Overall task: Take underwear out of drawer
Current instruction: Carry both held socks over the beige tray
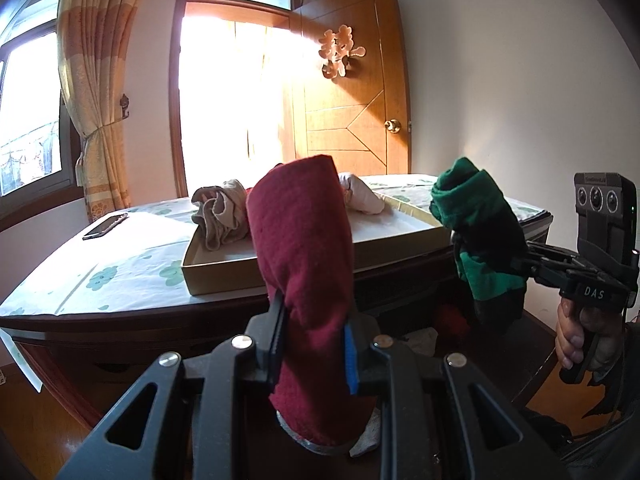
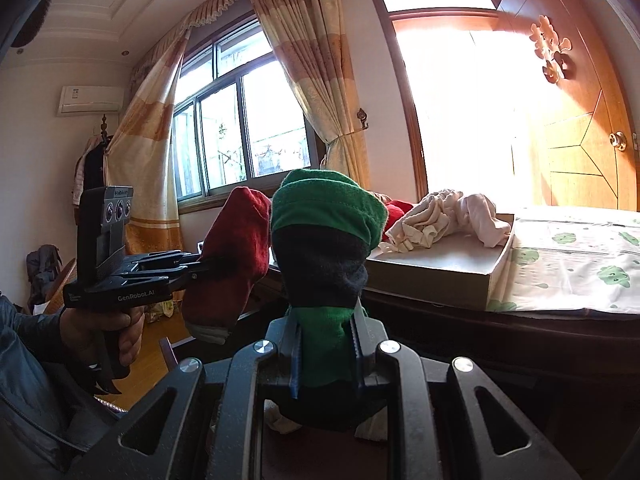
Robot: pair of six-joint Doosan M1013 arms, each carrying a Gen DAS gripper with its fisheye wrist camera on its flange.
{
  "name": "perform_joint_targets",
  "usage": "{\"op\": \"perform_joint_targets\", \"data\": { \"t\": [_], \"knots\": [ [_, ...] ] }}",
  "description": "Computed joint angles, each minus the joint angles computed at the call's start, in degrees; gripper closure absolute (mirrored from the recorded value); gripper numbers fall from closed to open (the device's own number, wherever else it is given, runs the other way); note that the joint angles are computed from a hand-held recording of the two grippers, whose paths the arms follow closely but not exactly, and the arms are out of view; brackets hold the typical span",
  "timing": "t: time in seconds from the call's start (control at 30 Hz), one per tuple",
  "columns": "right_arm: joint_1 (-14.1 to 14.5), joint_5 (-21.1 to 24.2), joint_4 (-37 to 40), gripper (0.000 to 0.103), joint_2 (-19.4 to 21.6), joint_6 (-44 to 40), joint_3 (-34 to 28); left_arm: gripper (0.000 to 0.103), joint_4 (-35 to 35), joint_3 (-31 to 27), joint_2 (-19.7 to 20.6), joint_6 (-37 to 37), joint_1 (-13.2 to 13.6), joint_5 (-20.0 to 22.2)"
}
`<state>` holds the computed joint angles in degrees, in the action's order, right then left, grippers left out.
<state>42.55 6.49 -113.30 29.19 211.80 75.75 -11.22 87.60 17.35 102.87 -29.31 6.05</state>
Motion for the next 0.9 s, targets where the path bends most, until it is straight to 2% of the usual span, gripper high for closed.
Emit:
{"op": "perform_joint_targets", "data": {
  "t": [0.17,0.47,0.73,0.9],
  "knots": [
    [-0.02,0.66,-4.53,0.082,-0.23,4.68,0.06,0.081,-3.08,-0.79,0.2,3.8,-0.18,-0.05],
    [0.08,1.4,-3.97,0.082,-0.53,3.67,-0.23,0.081,-11.45,-2.25,0.66,12.27,-0.39,0.36],
    [0.25,2.46,-7.09,0.082,-0.82,6.93,0.17,0.081,-16.14,-3.09,1.04,16.45,-0.2,0.32],
    [0.24,2.83,-6.94,0.082,-1.03,7.17,0.02,0.081,-22.9,-3.87,1.3,23.33,-0.18,0.36]
  ]
}}
